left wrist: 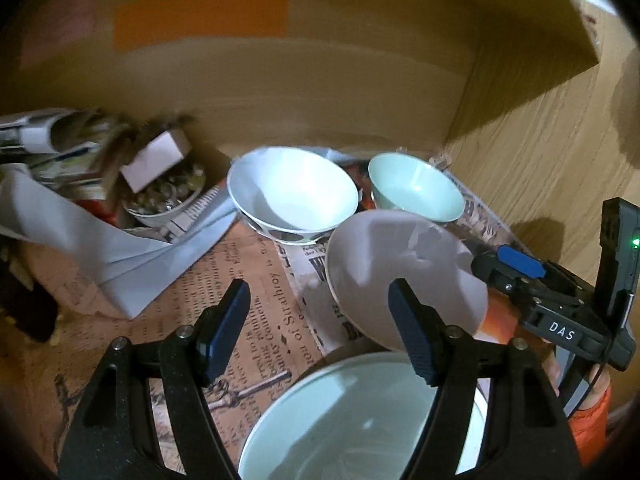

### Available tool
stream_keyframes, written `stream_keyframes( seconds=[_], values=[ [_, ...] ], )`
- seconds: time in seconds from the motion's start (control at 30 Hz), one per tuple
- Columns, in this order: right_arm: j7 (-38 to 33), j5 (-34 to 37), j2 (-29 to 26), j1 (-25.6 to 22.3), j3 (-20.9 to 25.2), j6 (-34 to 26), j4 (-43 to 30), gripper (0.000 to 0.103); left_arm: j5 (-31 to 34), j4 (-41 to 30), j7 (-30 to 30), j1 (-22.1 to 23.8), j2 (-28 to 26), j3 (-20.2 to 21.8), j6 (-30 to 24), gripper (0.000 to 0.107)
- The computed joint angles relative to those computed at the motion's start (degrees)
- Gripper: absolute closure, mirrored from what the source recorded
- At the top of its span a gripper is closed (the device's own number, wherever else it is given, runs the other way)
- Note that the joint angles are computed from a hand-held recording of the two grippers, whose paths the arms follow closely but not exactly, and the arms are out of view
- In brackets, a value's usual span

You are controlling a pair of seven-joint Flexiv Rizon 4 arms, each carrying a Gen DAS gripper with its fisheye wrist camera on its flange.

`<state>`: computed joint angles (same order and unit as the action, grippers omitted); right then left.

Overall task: Organize plates and bowls
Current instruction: 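Close both tools on the pale pink bowl rim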

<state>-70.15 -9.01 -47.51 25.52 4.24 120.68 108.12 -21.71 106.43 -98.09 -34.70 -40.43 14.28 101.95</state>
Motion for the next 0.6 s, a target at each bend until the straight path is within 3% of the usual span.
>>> stream_keyframes(
  seconds=[0.13,0.2,0.23,0.33,0.53,0.6],
  values=[
    [2.0,-3.4,-1.7,-3.4,2.8,-2.4,-1.9,0.036,1.4,-3.0,0.6,3.9,-1.2,-3.5,-3.8,0.036],
    [3.2,-4.9,-2.6,-4.9,4.1,-2.8,-2.6,0.043,2.4,-4.6,0.3,5.3,-1.9,-4.5,-5.6,0.038],
    [3.7,-5.7,-2.9,-5.5,4.5,-3.2,-3.0,0.052,3.1,-5.1,0.1,5.9,-2.2,-5.0,-6.2,0.044],
    [5.5,-9.5,-4.2,-8.6,7.2,-4.7,-4.1,0.064,5.2,-6.8,0.2,8.2,-2.7,-7.2,-8.9,0.057],
    [7.4,-14.2,-5.6,-10.9,9.2,-6.1,-5.2,0.078,8.2,-9.1,0.0,12.3,-4.0,-11.5,-11.6,0.080],
    [7.3,-13.8,-5.4,-9.9,8.2,-5.6,-5.0,0.079,8.9,-9.4,0.6,13.8,-4.3,-13.4,-12.1,0.087]
  ],
)
